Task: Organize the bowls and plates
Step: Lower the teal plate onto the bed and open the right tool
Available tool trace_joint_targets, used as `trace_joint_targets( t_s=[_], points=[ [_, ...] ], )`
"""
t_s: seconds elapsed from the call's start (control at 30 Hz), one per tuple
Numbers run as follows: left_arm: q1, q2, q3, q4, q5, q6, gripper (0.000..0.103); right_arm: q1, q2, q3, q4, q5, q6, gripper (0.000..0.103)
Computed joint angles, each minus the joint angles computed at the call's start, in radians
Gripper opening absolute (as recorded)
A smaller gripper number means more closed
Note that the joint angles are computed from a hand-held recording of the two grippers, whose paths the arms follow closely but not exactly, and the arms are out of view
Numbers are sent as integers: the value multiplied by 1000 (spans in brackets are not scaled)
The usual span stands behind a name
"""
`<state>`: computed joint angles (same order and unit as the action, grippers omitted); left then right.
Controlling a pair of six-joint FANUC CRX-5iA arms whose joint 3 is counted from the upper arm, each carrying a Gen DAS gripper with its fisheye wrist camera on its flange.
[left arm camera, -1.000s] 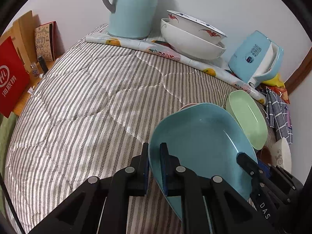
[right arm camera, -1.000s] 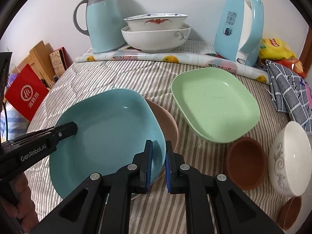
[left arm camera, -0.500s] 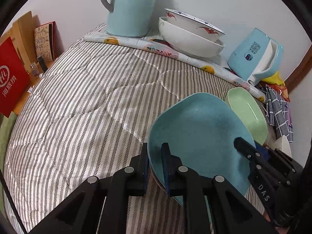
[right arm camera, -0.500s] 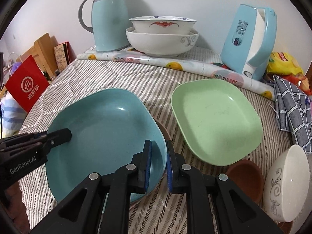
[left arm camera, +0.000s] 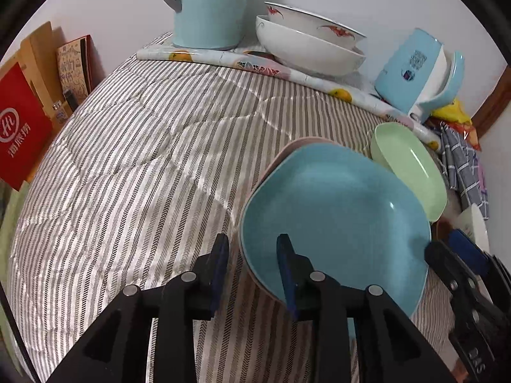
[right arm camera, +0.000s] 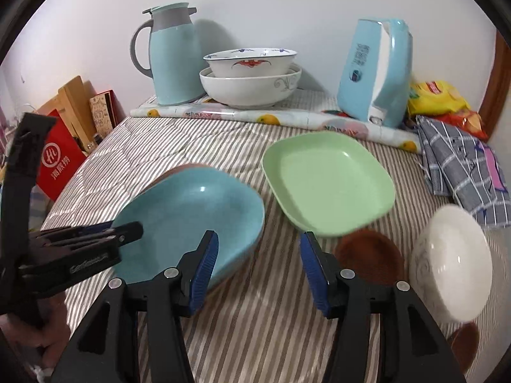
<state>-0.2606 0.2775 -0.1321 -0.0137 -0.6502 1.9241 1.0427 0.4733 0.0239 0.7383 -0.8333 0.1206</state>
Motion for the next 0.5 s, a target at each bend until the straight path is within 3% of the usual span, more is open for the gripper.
trace_joint_targets(
  t_s=[0.17, 0.37, 0.5],
  points=[
    [-3, -39, -21, -14, 13, 15, 45, 22, -38, -51, -19, 7, -43, 54],
    [-22, -92, -31, -62, 26, 36, 48, 51, -64, -75, -38, -21, -74, 54],
    [-42, -118, -31, -87, 39, 48, 48, 72, -80, -93, 5, -91, -131, 54]
  ],
)
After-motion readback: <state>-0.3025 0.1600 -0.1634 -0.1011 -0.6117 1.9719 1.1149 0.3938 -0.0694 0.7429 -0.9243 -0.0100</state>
